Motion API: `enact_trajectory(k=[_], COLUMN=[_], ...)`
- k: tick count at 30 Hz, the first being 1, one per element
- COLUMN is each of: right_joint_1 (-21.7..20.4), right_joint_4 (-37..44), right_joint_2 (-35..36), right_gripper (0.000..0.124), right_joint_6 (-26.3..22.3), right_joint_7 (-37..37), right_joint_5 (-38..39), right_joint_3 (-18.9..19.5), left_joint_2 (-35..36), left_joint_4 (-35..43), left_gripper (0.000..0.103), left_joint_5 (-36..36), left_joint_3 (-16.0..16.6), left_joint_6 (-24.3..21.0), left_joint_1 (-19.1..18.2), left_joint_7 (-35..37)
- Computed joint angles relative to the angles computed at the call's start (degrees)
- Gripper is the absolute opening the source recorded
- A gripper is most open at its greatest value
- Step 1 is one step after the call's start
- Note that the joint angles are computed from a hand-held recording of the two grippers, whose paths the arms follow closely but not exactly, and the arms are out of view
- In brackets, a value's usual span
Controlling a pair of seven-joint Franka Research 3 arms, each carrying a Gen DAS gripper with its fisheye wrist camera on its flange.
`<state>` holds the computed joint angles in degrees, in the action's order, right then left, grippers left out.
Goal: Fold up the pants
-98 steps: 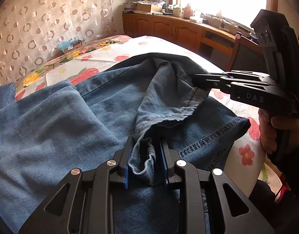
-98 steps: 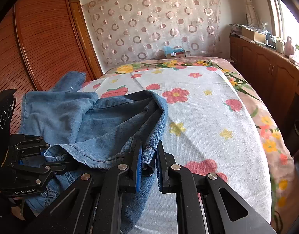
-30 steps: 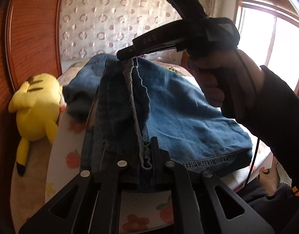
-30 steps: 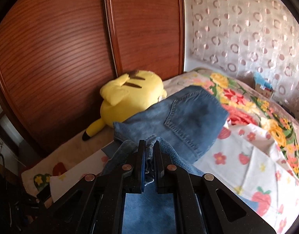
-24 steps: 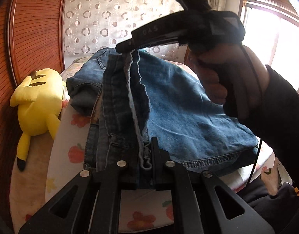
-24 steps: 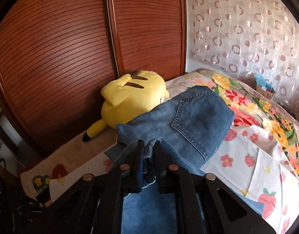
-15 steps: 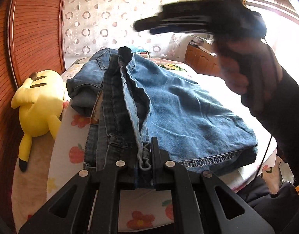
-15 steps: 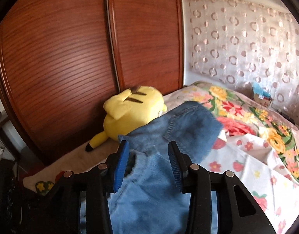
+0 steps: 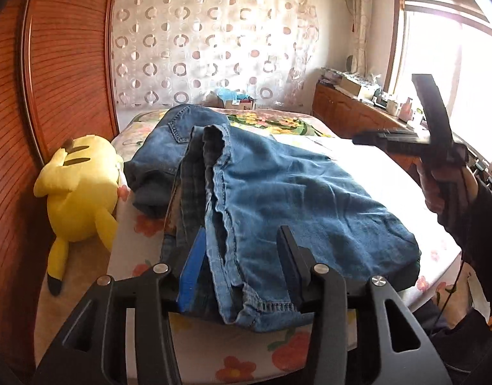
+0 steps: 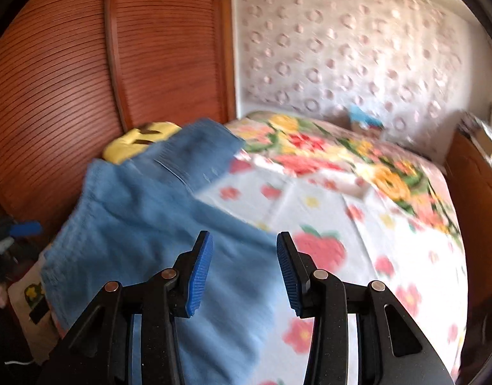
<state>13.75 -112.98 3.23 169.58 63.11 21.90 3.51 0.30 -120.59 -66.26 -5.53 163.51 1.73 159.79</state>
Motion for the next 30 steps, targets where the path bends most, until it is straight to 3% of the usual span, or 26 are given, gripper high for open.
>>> enact_trajectory(k=[5, 6, 8, 17, 30], right_joint_1=[-0.39, -0.42, -0.34, -1.38, -1.63], right_joint_4=[-2.57, -2.27, -2.57, -2.71, -5.42], right_joint_2=[-1.16, -0.91, -1.04, -0.62, -3.0], right_gripper=[0.043, 0.043, 0.043, 0.043, 0.043], right_joint_6=[-0.92, -1.33, -1.43, -3.98, -6.61], right_joint_7=[3.27, 3.83, 4.99, -0.85, -2.51], right_joint_5=[-0.8, -0.97, -1.56, 4.12, 8.5], right_joint_3=[-0.71, -0.73, -0.7, -0.77, -0.71], left_joint_2=[1.98, 2.46, 3.35, 5.11, 6.57], left_joint_4=[1.42, 1.66, 2.42, 3.27, 2.81], left_gripper=[0.05, 0.066, 0.08, 0.08, 0.08], left_joint_5=[4.12, 4.97, 3.92, 9.65, 16.61], left_joint_3=[-0.74, -1.03, -1.78, -4.09, -5.94], left_joint_6=[-1.27, -1.29, -1.57, -0.41, 0.96], left_joint_1=[-0.07, -0.07, 0.16, 0.35, 1.44], left_joint_7=[-3.3, -4.11, -3.38, -8.0, -14.57])
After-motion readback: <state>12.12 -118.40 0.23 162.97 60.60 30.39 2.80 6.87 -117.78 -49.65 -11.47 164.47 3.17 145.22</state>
